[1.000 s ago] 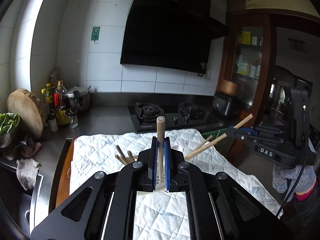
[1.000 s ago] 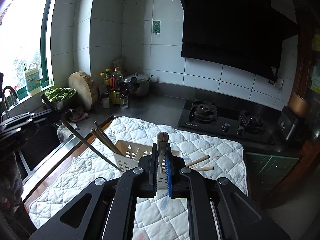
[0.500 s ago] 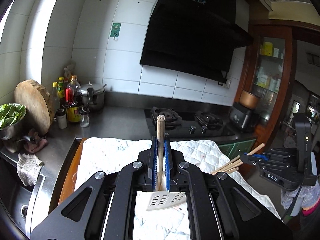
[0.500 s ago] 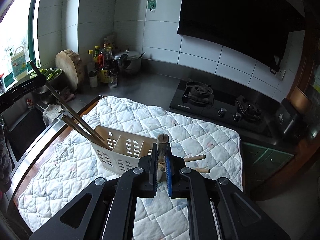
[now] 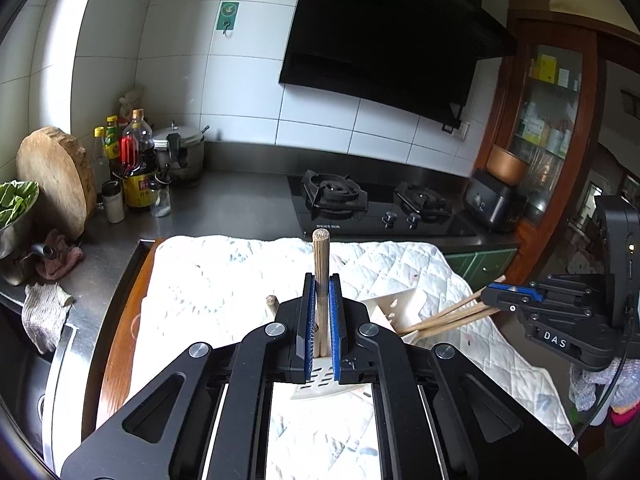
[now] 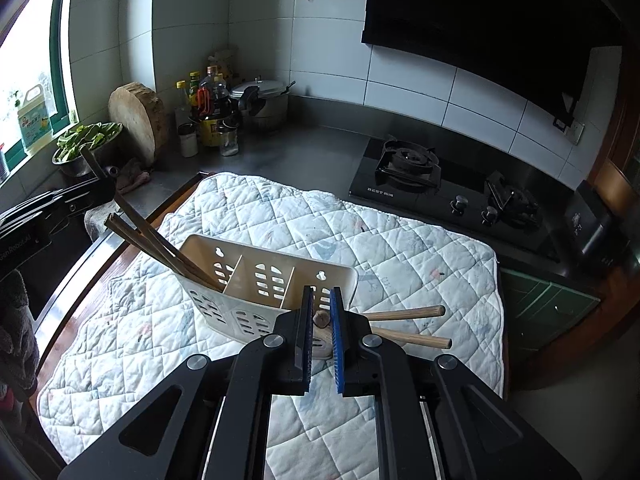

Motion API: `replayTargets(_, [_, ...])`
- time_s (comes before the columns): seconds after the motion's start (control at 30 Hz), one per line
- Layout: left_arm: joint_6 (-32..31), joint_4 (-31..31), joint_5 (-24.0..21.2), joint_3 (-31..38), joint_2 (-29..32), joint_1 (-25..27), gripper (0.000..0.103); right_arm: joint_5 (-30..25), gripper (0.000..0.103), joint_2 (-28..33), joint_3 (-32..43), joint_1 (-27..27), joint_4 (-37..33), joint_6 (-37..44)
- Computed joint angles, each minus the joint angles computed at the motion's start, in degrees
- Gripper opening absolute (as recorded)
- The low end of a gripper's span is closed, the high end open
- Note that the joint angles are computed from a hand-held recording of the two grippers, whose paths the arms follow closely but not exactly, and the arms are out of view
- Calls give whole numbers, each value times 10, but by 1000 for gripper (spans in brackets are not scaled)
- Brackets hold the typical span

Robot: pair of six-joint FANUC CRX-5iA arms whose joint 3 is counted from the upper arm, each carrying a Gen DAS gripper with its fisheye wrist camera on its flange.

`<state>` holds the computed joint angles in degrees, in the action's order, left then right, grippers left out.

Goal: Organize utensils
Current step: 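Open the left tool over the holder while the right tool releases its chopstick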

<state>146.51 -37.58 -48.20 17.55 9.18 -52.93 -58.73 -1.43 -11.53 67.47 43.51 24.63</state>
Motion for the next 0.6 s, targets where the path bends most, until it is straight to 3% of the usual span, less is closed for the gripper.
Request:
replayTargets(0.17, [8, -9, -7, 3, 2, -8, 7, 8, 18, -8, -14, 3, 16, -16])
replayTargets(0.33, [17, -28, -19, 8, -3, -23, 9, 4, 23, -21, -29, 18, 40, -41])
replayTargets(0.6, [54, -80, -55, -3, -21, -70, 37, -3, 39, -63, -82, 61, 90, -110])
